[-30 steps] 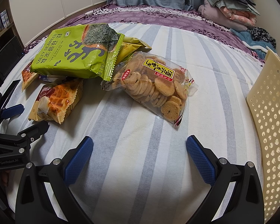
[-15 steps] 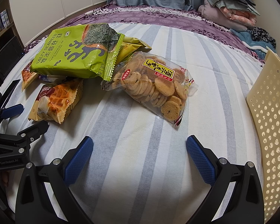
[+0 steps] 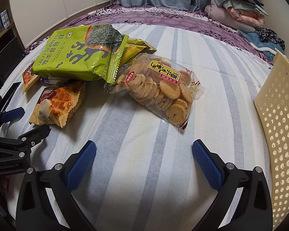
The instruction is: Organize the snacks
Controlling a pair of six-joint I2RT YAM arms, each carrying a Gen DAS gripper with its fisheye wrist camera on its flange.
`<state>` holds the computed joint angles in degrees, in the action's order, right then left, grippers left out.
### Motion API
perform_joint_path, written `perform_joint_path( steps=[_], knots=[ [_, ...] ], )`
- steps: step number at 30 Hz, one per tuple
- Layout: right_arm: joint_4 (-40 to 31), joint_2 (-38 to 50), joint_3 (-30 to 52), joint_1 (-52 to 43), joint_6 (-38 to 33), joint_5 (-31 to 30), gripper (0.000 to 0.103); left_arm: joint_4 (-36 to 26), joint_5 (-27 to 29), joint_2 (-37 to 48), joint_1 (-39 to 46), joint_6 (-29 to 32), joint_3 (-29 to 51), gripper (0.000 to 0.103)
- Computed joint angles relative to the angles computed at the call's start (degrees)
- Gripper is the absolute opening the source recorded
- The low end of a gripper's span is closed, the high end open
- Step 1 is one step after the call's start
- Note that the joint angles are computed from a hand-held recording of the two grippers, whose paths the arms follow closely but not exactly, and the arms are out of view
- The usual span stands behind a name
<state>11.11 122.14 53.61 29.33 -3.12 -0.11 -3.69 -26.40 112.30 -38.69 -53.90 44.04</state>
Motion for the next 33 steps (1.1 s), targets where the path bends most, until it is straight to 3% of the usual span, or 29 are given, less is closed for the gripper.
perform_joint_path(
  steps=[18, 28, 33],
  knots=[
    [1.50, -1.83, -1.91, -1.09, 1.04, -2.16, 0.098, 3.39, 2.18, 1.48, 1.73, 2.77, -0.80, 0.101],
    [3.21, -8.34, -3.30, -2.37, 2.35, -9.02, 0.098, 4.61, -0.25, -12.12, 0.95, 1.17, -10.67, 0.101],
    [2.27, -8.70, -0.84, -1.19, 2.27, -9.77, 0.098, 3.11, 0.05, -16.61, 6.47, 2.76, -12.63, 0.101]
  ],
)
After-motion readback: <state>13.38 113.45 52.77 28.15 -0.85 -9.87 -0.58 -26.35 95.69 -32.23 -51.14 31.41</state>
